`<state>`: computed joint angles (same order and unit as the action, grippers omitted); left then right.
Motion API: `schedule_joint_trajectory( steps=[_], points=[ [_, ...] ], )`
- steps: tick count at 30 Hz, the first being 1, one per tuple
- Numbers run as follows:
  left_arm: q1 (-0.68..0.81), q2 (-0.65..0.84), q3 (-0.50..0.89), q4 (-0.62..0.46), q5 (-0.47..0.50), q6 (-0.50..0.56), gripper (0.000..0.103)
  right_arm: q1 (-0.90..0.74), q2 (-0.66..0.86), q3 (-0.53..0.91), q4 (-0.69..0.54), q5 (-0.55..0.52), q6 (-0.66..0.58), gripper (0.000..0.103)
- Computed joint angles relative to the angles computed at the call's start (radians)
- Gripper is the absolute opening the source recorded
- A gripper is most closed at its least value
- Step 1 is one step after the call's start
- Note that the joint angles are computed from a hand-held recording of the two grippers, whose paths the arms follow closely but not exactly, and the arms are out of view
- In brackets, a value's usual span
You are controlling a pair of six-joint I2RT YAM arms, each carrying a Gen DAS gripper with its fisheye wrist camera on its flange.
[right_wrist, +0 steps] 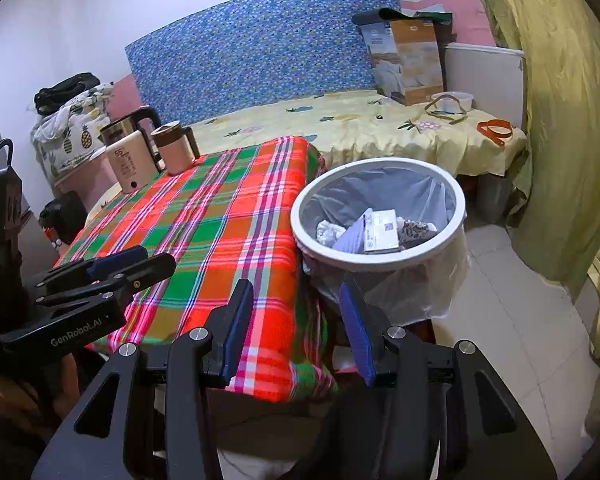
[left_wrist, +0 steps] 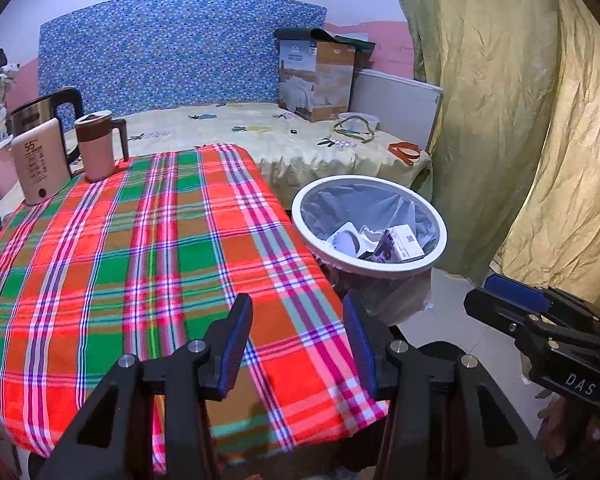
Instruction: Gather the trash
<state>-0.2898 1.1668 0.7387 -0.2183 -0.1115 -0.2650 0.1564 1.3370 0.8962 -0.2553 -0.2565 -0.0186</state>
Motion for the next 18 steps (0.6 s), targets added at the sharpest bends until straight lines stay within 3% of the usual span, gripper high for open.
schedule_joint_trajectory(
  steps=[18],
  points=[
    [0.012, -0.056, -0.057, -0.006, -0.007, -0.014, 0.049, 0.022, -0.027, -0.032, 0.013, 0.016, 0.008, 0.047]
  ],
)
